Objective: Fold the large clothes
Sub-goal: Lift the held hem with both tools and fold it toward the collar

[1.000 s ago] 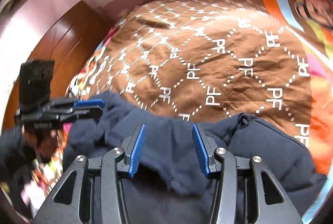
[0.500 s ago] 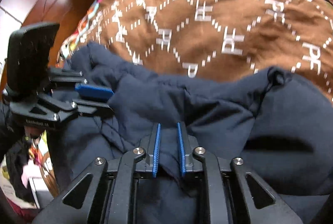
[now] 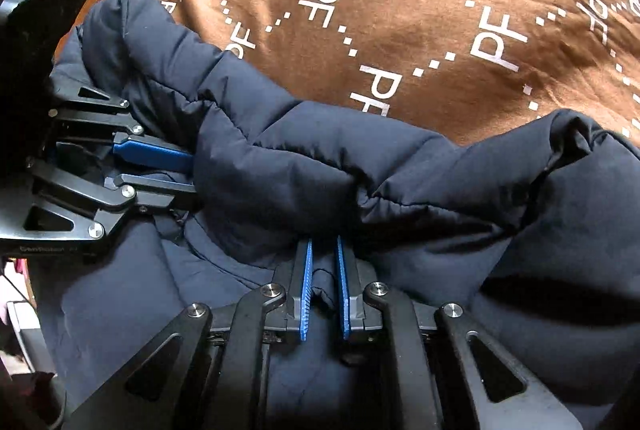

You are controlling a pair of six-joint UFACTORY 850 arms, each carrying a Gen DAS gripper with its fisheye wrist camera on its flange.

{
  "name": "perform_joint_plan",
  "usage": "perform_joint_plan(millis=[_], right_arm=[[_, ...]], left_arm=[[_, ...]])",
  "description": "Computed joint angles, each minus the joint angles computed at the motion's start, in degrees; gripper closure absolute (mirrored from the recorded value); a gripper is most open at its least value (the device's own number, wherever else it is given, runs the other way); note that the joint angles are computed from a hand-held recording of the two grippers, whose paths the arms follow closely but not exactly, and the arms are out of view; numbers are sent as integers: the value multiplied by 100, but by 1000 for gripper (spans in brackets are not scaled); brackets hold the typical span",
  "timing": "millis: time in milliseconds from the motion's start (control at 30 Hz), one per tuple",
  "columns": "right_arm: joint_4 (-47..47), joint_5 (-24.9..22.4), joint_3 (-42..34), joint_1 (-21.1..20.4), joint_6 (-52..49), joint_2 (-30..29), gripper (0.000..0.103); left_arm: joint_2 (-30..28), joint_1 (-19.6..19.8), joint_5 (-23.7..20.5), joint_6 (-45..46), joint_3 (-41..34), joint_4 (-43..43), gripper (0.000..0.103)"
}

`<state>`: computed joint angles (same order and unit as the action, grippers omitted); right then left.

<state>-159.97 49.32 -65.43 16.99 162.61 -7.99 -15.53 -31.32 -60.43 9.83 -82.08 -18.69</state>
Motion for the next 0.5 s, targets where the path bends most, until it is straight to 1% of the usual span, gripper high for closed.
perform_joint_plan(millis=[100, 167, 233, 300, 333, 400, 500], right_arm=[[233, -72, 172, -92, -198, 219, 93], [241, 28, 239, -148, -229, 367, 93], [261, 127, 291, -229, -312, 450, 93], [551, 132, 402, -380, -431, 485, 94], [621, 120, 408, -412, -365, 452, 98], [560, -2, 422, -420, -163, 378, 101], [424, -321, 562, -337, 31, 404, 102]], left_arm=[[118, 48, -85, -86, 28, -28, 86], [291, 72, -137, -161, 162, 195, 94], [392, 132, -195, -175, 248, 247, 95], [435, 205, -210, -285, 331, 119, 95], [436, 206, -162, -386, 373, 117, 96], [434, 168, -14, -562, 473, 185, 96], [551, 121, 346, -777, 702, 244, 97]])
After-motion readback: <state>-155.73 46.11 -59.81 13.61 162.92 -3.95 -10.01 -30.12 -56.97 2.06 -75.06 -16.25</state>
